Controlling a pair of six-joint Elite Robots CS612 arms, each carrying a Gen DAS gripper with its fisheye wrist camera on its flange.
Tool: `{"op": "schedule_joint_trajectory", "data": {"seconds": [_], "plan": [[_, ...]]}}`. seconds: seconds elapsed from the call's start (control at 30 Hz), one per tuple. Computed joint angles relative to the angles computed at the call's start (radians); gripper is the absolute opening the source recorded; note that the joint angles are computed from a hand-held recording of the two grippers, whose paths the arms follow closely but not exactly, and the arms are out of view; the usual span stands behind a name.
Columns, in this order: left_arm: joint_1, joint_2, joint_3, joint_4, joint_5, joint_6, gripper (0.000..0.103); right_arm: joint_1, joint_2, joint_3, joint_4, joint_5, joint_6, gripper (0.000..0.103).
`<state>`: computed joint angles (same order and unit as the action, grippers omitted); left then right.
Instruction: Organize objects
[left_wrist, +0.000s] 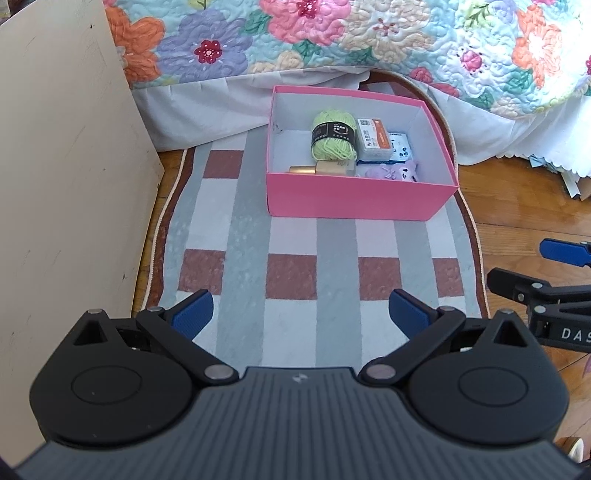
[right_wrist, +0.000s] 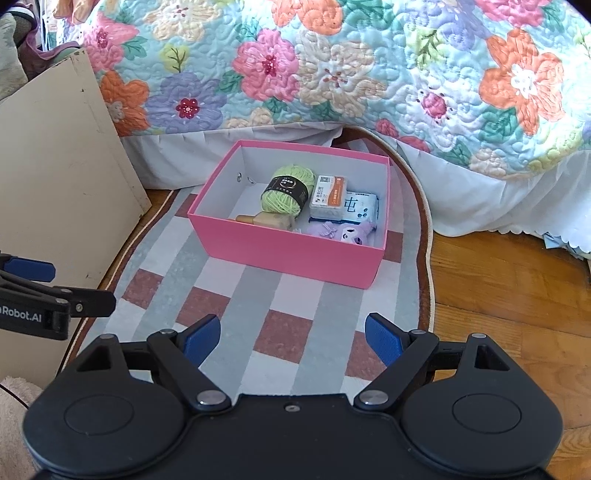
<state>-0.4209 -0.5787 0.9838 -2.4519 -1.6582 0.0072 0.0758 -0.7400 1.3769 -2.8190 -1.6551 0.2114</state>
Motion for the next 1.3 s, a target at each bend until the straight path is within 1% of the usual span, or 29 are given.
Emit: {"op": "schedule_joint_trajectory", "data": {"seconds": [0.23,0.53,0.67,0.9,1.07,1.3], "plan": [[-0.003,-0.002,0.001,0.018,0.016,0.013,0.103,0.002,-0.001,0.0,0.01,-0.021,0.006,0.088],[-0.003,-0.004,0.003,0.027,0.02,-0.013,0.103,0.001,-0.002,-0.001,0.032,-0.032,0.036,0.089],[-0.002,0.001,-0.008,0.047,0.022,-0.024,0.103,0.0,-0.004,-0.001,0.047,-0.034,0.052,0.089],[-0.006,0.004,-0.017,0.072,0.049,-0.007,0.103,-0.001,-0.006,0.0,0.065,-0.036,0.065,0.089],[-0.006,0.005,-0.024,0.091,0.06,-0.012,0.103,-0.002,-0.007,0.001,0.065,-0.031,0.064,0.089],[-0.006,0.001,-0.014,0.078,0.06,0.005,0.103,0.0,-0.007,0.001,0.07,-0.031,0.06,0.089]]}}
